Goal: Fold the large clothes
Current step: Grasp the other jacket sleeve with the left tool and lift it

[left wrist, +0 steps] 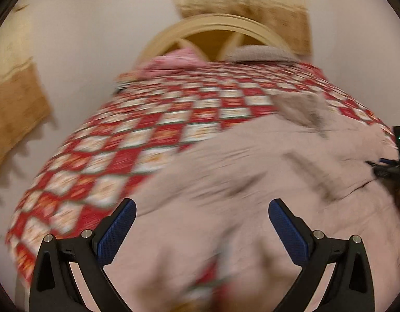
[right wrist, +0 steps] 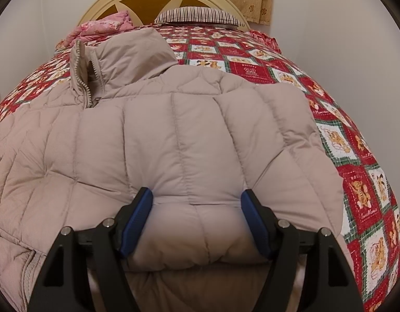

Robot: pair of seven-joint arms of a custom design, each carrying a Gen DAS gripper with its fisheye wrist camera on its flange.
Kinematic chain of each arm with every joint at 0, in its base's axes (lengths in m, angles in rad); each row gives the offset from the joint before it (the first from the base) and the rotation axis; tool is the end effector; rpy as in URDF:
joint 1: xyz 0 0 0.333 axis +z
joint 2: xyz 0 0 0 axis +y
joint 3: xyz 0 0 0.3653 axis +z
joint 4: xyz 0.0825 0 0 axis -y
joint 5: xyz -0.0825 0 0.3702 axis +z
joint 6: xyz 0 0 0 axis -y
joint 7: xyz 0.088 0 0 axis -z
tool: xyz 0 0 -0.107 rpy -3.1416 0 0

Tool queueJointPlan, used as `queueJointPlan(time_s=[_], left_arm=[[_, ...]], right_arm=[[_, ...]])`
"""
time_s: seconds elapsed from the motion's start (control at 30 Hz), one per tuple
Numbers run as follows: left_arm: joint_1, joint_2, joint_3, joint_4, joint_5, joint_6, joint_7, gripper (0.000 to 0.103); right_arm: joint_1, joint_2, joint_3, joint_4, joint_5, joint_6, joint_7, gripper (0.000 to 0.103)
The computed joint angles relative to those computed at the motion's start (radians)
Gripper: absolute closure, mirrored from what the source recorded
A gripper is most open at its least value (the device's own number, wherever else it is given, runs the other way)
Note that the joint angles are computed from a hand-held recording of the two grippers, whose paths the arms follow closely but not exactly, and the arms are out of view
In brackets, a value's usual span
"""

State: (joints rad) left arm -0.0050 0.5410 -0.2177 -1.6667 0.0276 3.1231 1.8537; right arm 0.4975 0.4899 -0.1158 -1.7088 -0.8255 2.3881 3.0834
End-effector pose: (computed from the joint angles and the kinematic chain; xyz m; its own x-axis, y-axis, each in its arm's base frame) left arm 0.7313 -0.1302 0.4616 -0.3660 -0.9205 -0.1370 -0.5201 0.3244 -0.7901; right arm 0.6484 0.2662 0.3819 -0.5346 -0.8426 0.0652 -0.6774 0.3812 -0.6292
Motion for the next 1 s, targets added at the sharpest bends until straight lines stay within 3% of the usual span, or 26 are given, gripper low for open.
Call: queueJointPlan(time_s=[0.13, 0.27, 0.4, 0.5, 0.53, 0.57, 0.63, 0.7, 0.8, 0.9, 1.0], left_arm=[[-0.005, -0.056, 0.173, -0.126, 0.003, 0.093, -0.067, 0.001], [0.088, -0.054, 0.165, -0.18, 0.023, 0.066, -0.123, 0.001], [0.289, -0.013, -0.058, -0.195, -0.065, 0.031, -0.071, 0.001], [0.349, 0.031, -0.15, -0.175, -0.098, 0.012, -0.047, 0.005], [0.344, 0.043, -0.155, -0.167, -0.106, 0.016, -0.046, 0.024], [0.357, 0.045, -0.17, -0.174, -0.078, 0.028, -0.062, 0.054], [0.445, 0.059, -0.288, -0.166, -0.113, 0.012, 0.022, 0.086], [0.501, 0.044, -0.353, -0.175, -0.132, 0.03, 0.058, 0.09], [0.648, 0.047, -0.534, -0.134, -0.151, 0.013, 0.134, 0.092], [0.713, 0.055, -0.653, -0.031, -0.204, -0.061, 0.183, 0.092], [0.711, 0.057, -0.721, 0.084, -0.236, -0.13, 0.239, 0.093]], right_arm=[[0.003, 0.001, 0.0, 0.004, -0.002, -0.004, 0.002, 0.029], [0.006, 0.003, -0.001, 0.008, -0.004, -0.011, 0.002, 0.028], [0.012, 0.008, -0.001, 0.019, -0.007, -0.033, -0.002, 0.027], [0.014, 0.01, 0.0, 0.024, -0.01, -0.046, -0.003, 0.026], [0.015, 0.01, 0.0, 0.026, -0.011, -0.05, -0.003, 0.026], [0.015, 0.01, 0.0, 0.026, -0.013, -0.052, -0.001, 0.026], [0.016, 0.008, 0.0, 0.023, -0.017, -0.053, 0.003, 0.025], [0.014, 0.006, 0.0, 0.019, -0.019, -0.051, 0.008, 0.024], [0.012, 0.004, 0.002, 0.018, -0.02, -0.051, 0.01, 0.023], [0.01, 0.001, 0.004, 0.015, -0.022, -0.048, 0.008, 0.023], [0.002, -0.044, -0.002, -0.045, -0.055, 0.047, 0.064, 0.023]])
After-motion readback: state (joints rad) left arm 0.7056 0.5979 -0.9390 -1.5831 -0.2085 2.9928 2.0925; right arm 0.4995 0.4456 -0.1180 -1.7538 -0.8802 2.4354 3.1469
